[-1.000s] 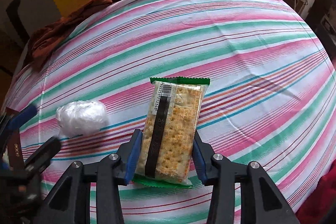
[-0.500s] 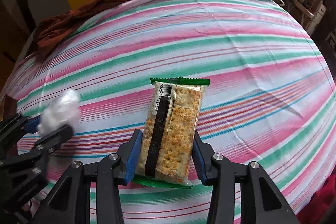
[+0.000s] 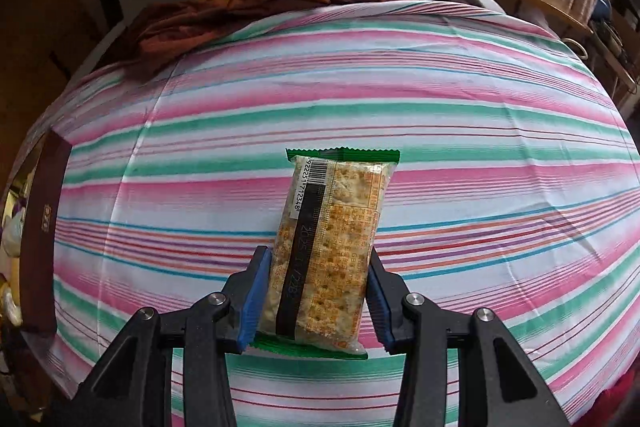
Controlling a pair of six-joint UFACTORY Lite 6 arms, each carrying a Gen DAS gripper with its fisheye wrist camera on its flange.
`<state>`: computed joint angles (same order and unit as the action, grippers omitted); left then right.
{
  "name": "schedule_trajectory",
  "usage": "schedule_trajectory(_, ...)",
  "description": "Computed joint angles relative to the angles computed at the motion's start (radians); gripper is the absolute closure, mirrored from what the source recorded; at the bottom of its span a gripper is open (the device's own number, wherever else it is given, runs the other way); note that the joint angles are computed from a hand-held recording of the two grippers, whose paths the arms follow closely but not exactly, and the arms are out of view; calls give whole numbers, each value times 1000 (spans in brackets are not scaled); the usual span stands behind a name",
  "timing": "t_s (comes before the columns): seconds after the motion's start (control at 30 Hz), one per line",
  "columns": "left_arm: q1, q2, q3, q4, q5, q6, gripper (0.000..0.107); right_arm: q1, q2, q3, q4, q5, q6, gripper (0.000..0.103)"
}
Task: Organize objects
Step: 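Grasp the cracker snack bar with the right tool while the left tool grasps the plastic bundle, then carry the plastic bundle and cracker snack bar over the gold tray with both tools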
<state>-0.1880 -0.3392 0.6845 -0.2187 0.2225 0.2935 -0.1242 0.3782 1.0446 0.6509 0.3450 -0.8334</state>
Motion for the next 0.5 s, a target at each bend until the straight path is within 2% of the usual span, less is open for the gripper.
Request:
schedule_trajectory(0.13, 109, -167, -74, -54, 54, 108, 70, 50, -3, -6, -35, 1, 46, 58)
schedule_trajectory(0.27, 243, -305, -135, -206, 114, 324, 70, 120, -22, -19, -55, 3, 108, 58)
schedule_trajectory(0.4, 419, -381, -169, -415, 214, 594, 70, 221, -65, -48, -46, -4, 158, 58)
schedule_trajectory(0.5, 517, -397, -185, -509, 263, 717, 70, 289, -102, -62, -27, -2, 181, 58)
